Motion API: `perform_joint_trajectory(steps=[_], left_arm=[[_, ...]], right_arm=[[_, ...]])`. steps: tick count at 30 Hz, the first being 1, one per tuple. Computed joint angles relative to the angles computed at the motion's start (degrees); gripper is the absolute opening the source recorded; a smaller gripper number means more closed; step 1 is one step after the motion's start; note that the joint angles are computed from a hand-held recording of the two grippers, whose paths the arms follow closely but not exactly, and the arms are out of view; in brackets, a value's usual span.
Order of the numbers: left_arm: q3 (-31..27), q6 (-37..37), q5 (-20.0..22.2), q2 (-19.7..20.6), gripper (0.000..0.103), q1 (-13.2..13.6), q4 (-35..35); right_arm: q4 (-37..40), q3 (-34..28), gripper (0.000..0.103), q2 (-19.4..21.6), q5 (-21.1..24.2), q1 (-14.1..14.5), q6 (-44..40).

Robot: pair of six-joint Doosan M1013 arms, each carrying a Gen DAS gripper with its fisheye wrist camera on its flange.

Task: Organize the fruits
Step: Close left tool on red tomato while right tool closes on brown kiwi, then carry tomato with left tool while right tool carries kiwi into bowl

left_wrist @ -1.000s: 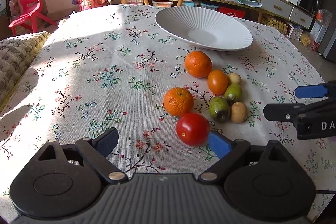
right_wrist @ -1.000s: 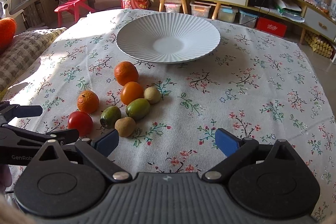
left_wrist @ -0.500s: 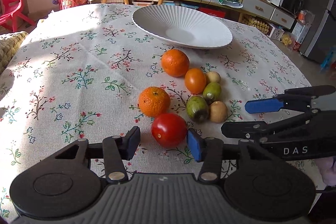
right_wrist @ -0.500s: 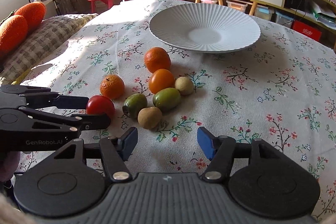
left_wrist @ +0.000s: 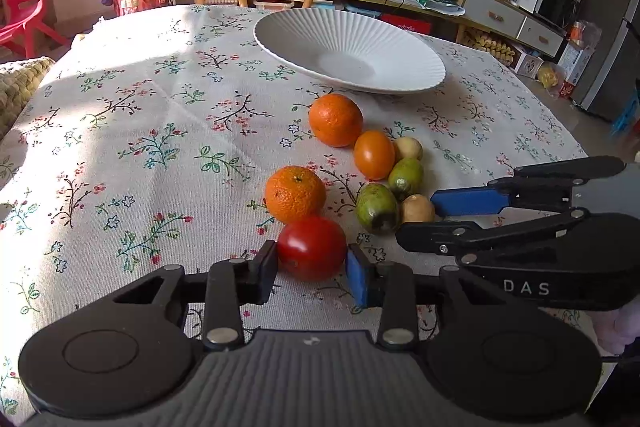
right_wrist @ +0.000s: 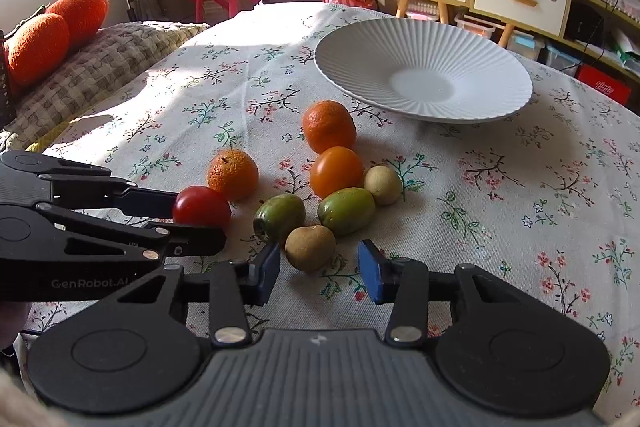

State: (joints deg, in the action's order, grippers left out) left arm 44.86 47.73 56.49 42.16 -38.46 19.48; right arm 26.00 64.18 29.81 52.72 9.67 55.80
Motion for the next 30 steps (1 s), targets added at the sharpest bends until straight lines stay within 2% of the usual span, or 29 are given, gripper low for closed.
perform_joint_trajectory(steps=[2,3,17,27,30], left_arm=[[-0.01,-0.04,0.03,0.0,0.021,-0.02,0.02],[-0.05,-0.19,0.14,0.01,0.021,-0.03,0.14],[-1.31,0.2,-0.53,-0.02,0.02,-0.05,0.21],[-9.27,3.73,-0.21,3.55,0.02,0.4,-0.16],[-13.43,5.5,1.09,5.65,0.02,0.62,-0.45]], right_arm=[[0.43,-0.42,0.027,0.26,0.68,-0.04,-0.06],[0.36,-0.45,0.025,0.3,0.65,0.01,0.0],[-0.93,-0.9,0.025,-0.24,-1.17,-0.35,3.27],[-0.56,-4.43,0.025,1.11,-3.74,-1.06,5.62],[-0.64,-6.15,0.025,2.02,-3.98,-1.34,7.02]])
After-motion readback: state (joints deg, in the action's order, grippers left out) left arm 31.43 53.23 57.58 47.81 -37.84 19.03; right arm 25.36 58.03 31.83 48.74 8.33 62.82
